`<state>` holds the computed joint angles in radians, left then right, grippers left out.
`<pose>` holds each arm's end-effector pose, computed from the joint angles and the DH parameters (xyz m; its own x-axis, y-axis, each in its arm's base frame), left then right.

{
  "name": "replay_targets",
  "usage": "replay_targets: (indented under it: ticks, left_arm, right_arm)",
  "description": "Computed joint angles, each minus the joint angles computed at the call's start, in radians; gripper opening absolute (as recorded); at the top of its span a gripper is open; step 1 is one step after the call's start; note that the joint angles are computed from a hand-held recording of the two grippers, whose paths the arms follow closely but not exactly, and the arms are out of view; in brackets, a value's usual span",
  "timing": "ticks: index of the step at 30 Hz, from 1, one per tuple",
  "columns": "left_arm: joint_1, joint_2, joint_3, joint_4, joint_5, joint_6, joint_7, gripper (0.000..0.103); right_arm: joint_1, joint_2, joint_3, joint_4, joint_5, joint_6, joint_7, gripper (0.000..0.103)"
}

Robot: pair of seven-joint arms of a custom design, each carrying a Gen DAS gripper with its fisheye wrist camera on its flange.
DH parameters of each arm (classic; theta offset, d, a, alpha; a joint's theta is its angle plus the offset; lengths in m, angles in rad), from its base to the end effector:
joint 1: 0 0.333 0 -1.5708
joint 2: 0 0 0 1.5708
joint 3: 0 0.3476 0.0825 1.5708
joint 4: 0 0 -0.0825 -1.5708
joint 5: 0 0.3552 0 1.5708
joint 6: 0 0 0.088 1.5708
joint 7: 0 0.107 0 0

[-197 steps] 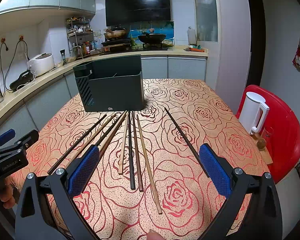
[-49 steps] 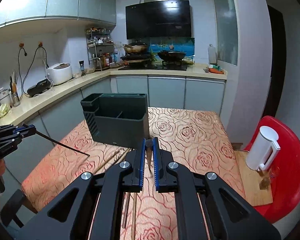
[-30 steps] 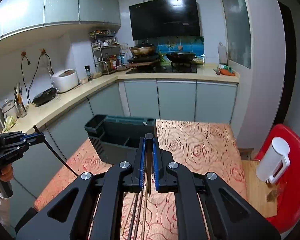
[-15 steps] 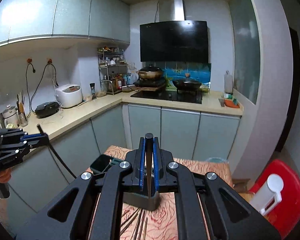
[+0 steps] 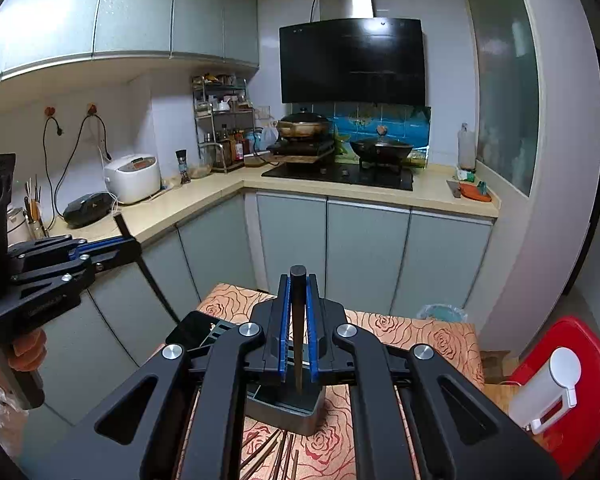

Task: Organize utensils
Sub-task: 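Lower the dark chopstick into the holder slot and open the left tool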

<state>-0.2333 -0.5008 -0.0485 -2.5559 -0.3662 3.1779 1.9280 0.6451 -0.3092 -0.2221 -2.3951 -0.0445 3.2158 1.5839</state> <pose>0.3825 -0.0809 0.6132 -0.2573 -0.9661 -0.0210 -0.4159 0.1304 -0.9000 0.4227 0.1792 0.6163 0.4344 -0.8998 -0.0403 -0.4052 -0.1553 -0.9009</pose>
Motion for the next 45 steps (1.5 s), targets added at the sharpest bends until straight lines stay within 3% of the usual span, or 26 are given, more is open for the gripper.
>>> replay_targets:
  ticks: [6,11,14,16,18,20,22,25,26,27,30,32,36,39,45]
  left_arm:
    - [0.073,0.095,-0.061,0.010,0.030,0.040,-0.027,0.007]
    - [0.150,0.170,-0.118,0.011,0.052,0.066,-0.076,0.007]
    - [0.159,0.203,-0.119,0.008,0.065,0.075,-0.092,0.009]
    - [0.158,0.213,-0.117,0.003,0.073,0.081,-0.097,0.015]
    - [0.154,0.220,-0.112,-0.003,0.080,0.093,-0.099,0.032]
    - [0.143,0.220,-0.103,-0.014,0.082,0.113,-0.101,0.041]
    - [0.129,0.217,-0.089,-0.025,0.085,0.129,-0.100,0.047]
    - [0.105,0.214,-0.059,-0.029,0.084,0.134,-0.104,0.057]
    - [0.103,0.213,-0.053,-0.031,0.082,0.137,-0.107,0.060]
    - [0.104,0.211,-0.052,-0.032,0.080,0.139,-0.110,0.062]
    - [0.090,0.197,-0.030,-0.041,0.076,0.143,-0.116,0.066]
    - [0.073,0.185,-0.011,-0.049,0.078,0.147,-0.117,0.068]
    - [0.047,0.148,0.017,-0.081,0.080,0.168,-0.121,0.075]
    - [0.024,0.120,0.040,-0.106,0.079,0.177,-0.133,0.077]
    - [0.079,0.051,-0.022,-0.180,0.073,0.207,-0.153,0.080]
  right_arm:
    - [-0.050,0.048,0.045,0.010,-0.013,-0.006,0.009,0.008]
    - [-0.023,0.093,0.014,0.014,0.026,-0.006,-0.011,0.008]
    - [0.010,0.116,-0.015,0.023,0.066,-0.012,-0.042,0.008]
    - [0.028,0.133,-0.030,0.031,0.102,-0.015,-0.071,0.008]
    - [0.034,0.144,-0.029,0.033,0.138,-0.013,-0.096,0.008]
    - [0.047,0.150,-0.035,0.033,0.172,-0.007,-0.123,0.008]
    - [0.041,0.158,-0.025,0.038,0.188,-0.007,-0.141,0.008]
    - [0.021,0.161,-0.001,0.039,0.197,-0.007,-0.152,0.014]
    - [0.024,0.160,-0.002,0.039,0.206,-0.008,-0.159,0.022]
    - [-0.004,0.159,0.024,0.036,0.199,-0.002,-0.146,0.032]
    - [-0.067,0.160,0.076,0.031,0.169,0.021,-0.099,0.046]
    - [-0.079,0.151,0.081,0.024,0.140,0.027,-0.076,0.047]
    - [-0.190,0.129,0.167,0.001,0.052,0.054,-0.004,0.051]
    - [-0.235,0.107,0.198,-0.015,0.005,0.066,0.034,0.052]
    - [-0.294,0.047,0.231,-0.073,-0.075,0.100,0.101,0.052]
